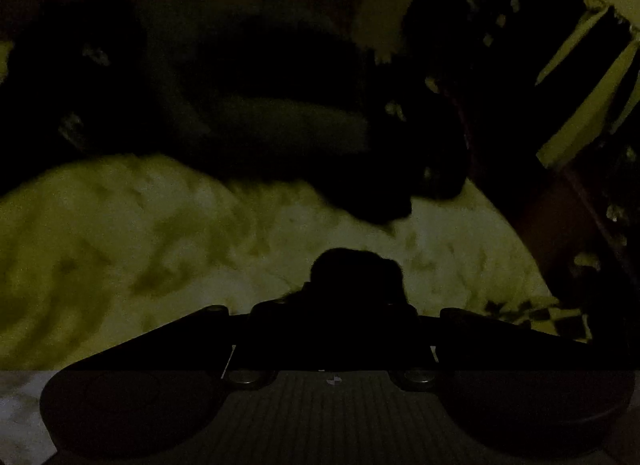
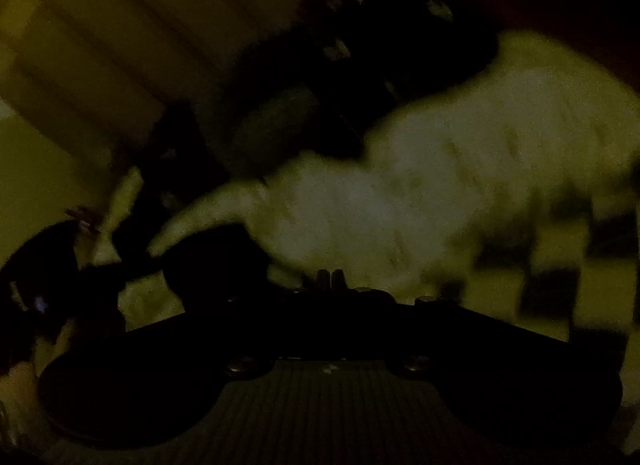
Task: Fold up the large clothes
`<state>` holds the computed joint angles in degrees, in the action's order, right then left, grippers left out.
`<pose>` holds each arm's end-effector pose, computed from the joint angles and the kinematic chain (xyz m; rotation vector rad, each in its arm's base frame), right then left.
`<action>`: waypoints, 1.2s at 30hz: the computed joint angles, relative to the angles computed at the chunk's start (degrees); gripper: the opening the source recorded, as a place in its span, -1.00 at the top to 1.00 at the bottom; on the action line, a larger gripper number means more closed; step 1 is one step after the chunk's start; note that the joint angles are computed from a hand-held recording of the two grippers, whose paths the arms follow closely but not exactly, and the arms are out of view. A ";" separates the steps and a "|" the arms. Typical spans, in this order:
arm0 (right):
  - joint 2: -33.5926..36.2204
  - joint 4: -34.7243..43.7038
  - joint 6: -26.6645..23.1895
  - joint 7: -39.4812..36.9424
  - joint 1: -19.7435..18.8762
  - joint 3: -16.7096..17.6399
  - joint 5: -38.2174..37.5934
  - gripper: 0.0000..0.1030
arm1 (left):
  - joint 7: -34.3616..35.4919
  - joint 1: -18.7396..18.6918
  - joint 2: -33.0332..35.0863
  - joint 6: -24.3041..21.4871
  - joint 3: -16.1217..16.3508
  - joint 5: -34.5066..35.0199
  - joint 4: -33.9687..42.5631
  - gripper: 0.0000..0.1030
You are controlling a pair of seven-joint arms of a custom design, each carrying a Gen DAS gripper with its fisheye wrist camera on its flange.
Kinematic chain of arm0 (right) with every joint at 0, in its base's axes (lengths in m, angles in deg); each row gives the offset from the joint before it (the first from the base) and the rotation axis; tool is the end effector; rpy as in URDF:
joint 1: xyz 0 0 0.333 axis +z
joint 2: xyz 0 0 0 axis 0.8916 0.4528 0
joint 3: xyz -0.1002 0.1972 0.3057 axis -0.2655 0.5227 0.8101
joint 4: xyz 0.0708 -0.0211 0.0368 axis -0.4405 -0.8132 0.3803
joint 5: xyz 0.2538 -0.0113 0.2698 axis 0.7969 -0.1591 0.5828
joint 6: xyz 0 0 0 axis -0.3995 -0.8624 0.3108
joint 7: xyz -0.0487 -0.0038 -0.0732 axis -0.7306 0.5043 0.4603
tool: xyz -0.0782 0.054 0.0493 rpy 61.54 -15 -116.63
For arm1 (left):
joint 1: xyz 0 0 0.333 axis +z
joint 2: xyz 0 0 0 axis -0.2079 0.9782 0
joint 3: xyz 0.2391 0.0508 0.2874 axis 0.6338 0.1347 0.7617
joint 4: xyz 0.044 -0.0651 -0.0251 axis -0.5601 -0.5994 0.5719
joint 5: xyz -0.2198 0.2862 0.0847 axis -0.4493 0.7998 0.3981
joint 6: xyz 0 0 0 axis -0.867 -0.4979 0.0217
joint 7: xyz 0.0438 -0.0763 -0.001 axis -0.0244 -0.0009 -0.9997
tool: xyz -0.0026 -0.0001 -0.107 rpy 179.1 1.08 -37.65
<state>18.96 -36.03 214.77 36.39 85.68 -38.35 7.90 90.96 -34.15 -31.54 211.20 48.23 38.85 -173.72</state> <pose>0.4338 0.1990 0.7397 -1.3647 1.8125 -0.0687 0.5318 -0.3665 0.7000 -1.6775 2.1578 -1.0753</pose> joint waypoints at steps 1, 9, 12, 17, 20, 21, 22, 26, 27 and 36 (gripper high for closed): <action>0.54 1.05 0.40 -1.12 0.17 -0.33 0.03 0.95 | -1.48 -0.45 -1.28 -0.39 0.39 1.90 -0.73 -0.31; 6.33 1.68 -4.65 -13.22 3.90 -1.78 14.68 -0.47 | -12.83 0.27 -11.53 3.74 -2.03 4.49 -12.35 0.30; 10.55 3.71 -10.07 -10.11 1.63 1.04 8.68 -0.44 | -17.49 1.59 -15.62 2.97 -3.94 4.32 -17.19 0.29; 13.61 6.46 -10.98 -6.87 0.14 3.20 6.27 -0.49 | -19.74 2.60 -17.38 -8.48 -5.59 4.43 -19.77 0.27; 15.88 9.73 -13.00 -7.21 -0.53 3.74 1.80 -0.56 | -22.00 3.79 -16.69 -7.95 -5.12 3.53 -20.66 -0.86; 16.58 10.75 -13.77 -7.15 -0.79 3.79 1.12 -0.57 | -22.81 4.24 -16.35 -6.49 -4.89 3.75 -21.17 -1.00; 17.37 11.83 -14.51 -6.96 -1.07 3.82 0.62 -0.57 | -23.50 4.72 -15.57 -4.76 -4.74 4.55 -21.25 -1.00; 19.98 14.82 -16.34 -7.02 -2.15 3.87 -0.44 -0.57 | -19.39 4.66 -10.47 -5.93 -3.60 4.02 -16.95 -1.00; 20.79 15.76 -17.01 -7.34 -2.33 3.99 -0.38 -0.57 | -16.72 4.41 -8.93 -6.30 -3.18 2.61 -15.70 -1.00; 26.67 19.04 -21.55 -11.56 -1.37 6.39 -2.51 0.87 | -9.49 -0.67 0.20 -14.38 -0.73 6.52 -8.74 -0.57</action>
<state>45.62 -16.99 193.22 24.83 84.31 -31.97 5.39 81.47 -34.81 -31.35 196.82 47.50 45.37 -182.46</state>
